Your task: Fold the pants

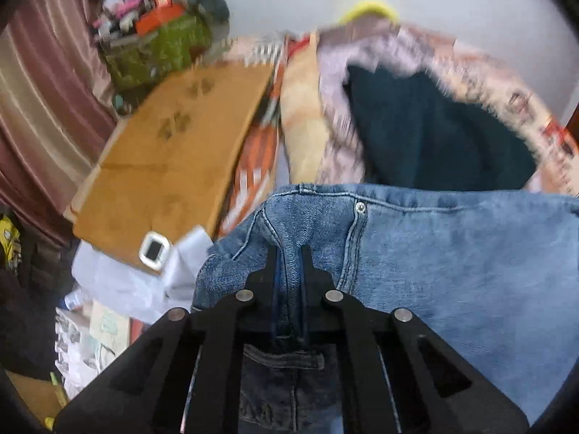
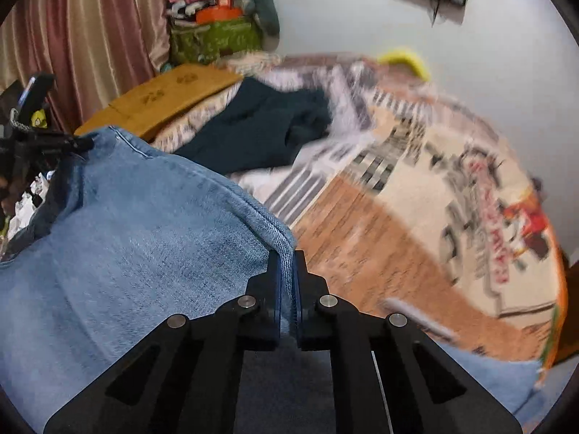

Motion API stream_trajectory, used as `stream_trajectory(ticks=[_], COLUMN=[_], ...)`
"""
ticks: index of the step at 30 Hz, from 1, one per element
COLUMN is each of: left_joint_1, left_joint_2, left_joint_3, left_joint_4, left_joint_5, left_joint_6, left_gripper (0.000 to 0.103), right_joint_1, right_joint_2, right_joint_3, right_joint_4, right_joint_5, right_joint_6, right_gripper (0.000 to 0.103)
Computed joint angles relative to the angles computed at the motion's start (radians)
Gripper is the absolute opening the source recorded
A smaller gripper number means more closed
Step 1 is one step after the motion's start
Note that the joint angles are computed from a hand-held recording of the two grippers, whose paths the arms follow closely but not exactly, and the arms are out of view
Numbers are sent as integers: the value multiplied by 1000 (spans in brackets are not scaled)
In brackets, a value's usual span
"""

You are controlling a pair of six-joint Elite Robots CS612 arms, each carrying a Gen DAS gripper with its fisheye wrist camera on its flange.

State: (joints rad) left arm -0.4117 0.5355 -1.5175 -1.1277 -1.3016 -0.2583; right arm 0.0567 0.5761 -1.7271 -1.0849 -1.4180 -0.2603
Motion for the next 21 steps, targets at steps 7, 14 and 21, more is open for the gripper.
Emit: stream_trajectory(ticks=[7,14,21], left_joint_1=[-21,-22,-18], left_joint_2=[-23,11,39], left_joint_3=[-59,-179,-296], left_joint_4=[-55,78,179], left_joint_5=[-1,-53,-111], left_joint_6=[27,-22,-89], left_gripper=[8,7,18], right_joint_1=[-4,13,27], right_joint_2=[-21,-5,21], right_joint_3=[-62,-168,-255], right_joint_4=[-1,84,165], right_joint_5=[-20,-2,15], right_joint_6=[7,-16,-43], right_gripper=[5,5,5])
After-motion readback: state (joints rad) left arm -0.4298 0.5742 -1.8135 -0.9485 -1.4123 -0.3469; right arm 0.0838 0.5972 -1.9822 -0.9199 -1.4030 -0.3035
